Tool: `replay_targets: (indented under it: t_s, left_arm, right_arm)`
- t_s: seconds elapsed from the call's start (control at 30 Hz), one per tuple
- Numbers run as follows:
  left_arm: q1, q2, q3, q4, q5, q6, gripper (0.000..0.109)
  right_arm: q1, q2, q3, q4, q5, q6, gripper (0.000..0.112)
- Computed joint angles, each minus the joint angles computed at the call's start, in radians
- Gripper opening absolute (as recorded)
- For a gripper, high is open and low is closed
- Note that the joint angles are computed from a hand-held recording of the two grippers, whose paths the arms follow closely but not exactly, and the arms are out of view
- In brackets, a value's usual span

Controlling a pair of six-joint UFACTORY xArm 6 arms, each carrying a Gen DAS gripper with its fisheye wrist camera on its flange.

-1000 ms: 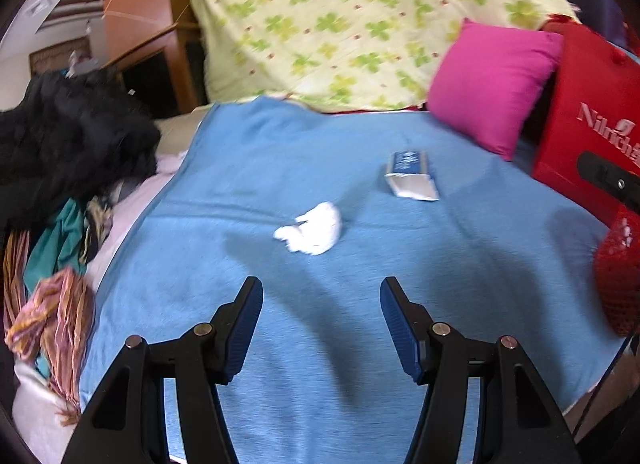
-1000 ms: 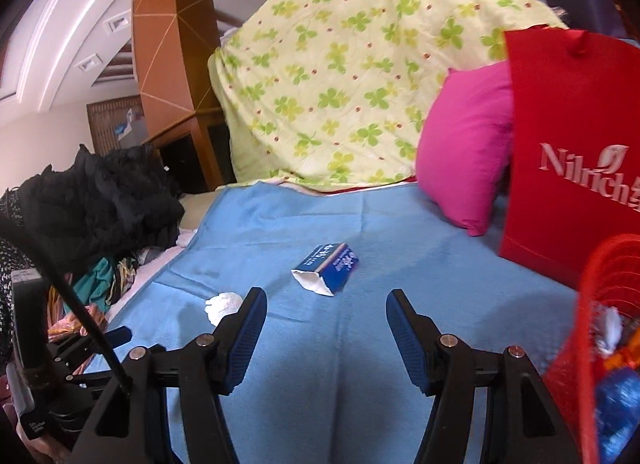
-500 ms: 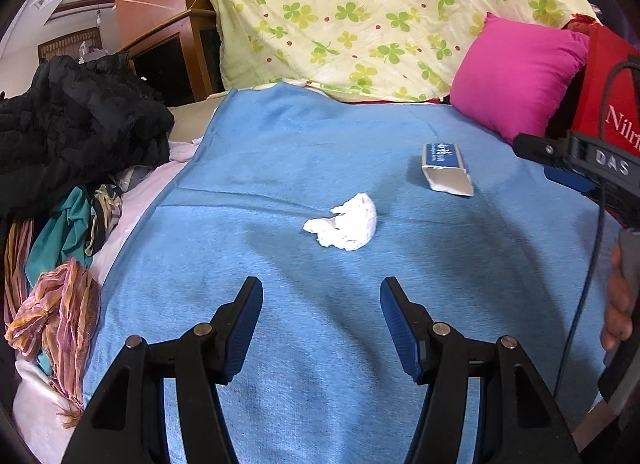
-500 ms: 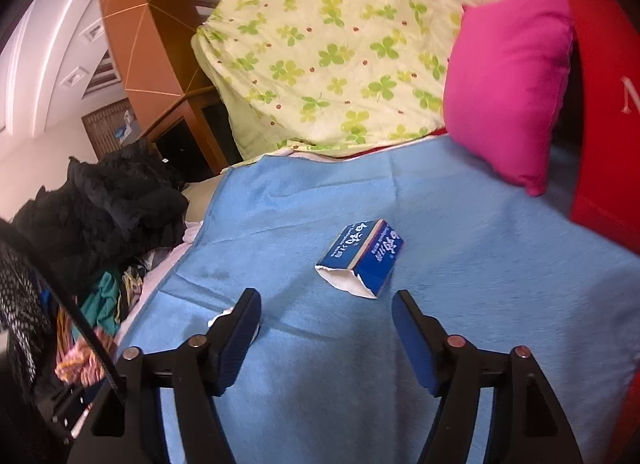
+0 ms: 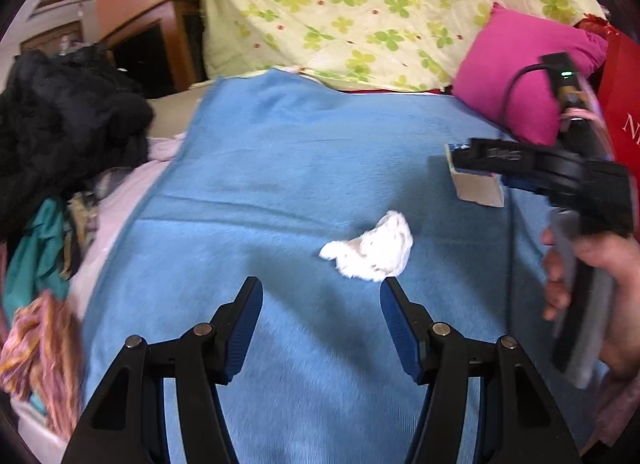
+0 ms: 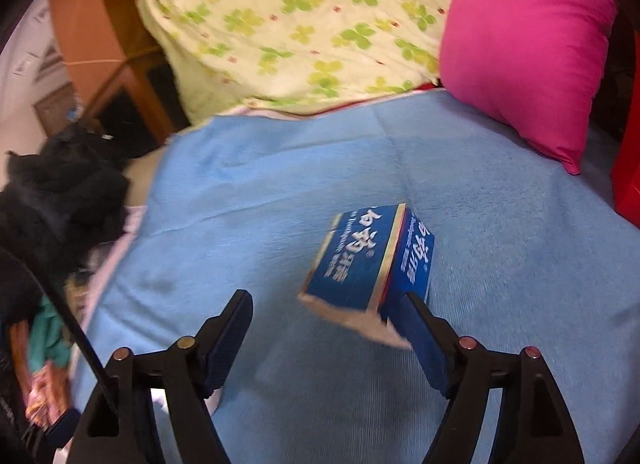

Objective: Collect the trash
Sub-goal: 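Grasp the white tissue with the left gripper while the right gripper grasps the blue toothpaste box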

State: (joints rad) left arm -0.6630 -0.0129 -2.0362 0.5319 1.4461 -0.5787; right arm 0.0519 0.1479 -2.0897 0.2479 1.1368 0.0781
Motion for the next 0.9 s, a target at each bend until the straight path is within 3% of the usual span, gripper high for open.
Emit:
replay_targets:
  t_s: [0.07, 0.17, 0.3, 0.43, 0.47, 0.5, 0.57, 0.63, 0.7, 0.9]
  left_arm:
    - [0.035, 0.023, -0.014, -0.052, -0.039, 0.049, 0.063]
    - [0.074, 0.080, -0.062, -0.124, -0.096, 0.133, 0.074]
    - [0.109, 0.179, -0.170, -0.243, -0.096, 0.213, 0.075]
    - [0.133, 0.235, -0.215, -0.315, -0.068, 0.202, 0.074]
    - [0.141, 0.224, -0.187, -0.342, -0.087, 0.197, 0.069]
    - [0.149, 0.219, -0.171, -0.371, -0.094, 0.191, 0.055]
    - [0.152, 0.211, -0.153, -0.373, -0.099, 0.163, 0.047]
    - [0.153, 0.186, -0.115, -0.369, -0.126, 0.135, 0.030]
    - [0.156, 0.166, -0.091, -0.379, -0.142, 0.112, 0.028]
    - [0.089, 0.082, -0.021, -0.300, -0.162, 0.054, 0.027]
  right_arm:
    - [0.021, 0.072, -0.093, -0.079, 0.047, 0.049, 0.079]
    - [0.038, 0.155, -0.203, -0.138, 0.111, 0.074, 0.083]
    - [0.036, 0.156, -0.173, -0.163, 0.047, 0.088, 0.085]
    - [-0.002, 0.155, -0.152, -0.109, 0.016, 0.040, 0.082]
    - [-0.017, 0.155, -0.152, -0.073, 0.012, 0.022, 0.078]
    - [-0.029, 0.163, -0.165, -0.048, 0.015, 0.005, 0.072]
    - [-0.048, 0.170, -0.184, -0.008, 0.031, -0.024, 0.067]
    - [-0.066, 0.164, -0.179, 0.032, 0.044, -0.049, 0.062]
    - [-0.092, 0.147, -0.157, 0.088, 0.054, -0.083, 0.055]
    - [-0.175, 0.131, -0.154, 0.239, 0.136, -0.101, 0.054]
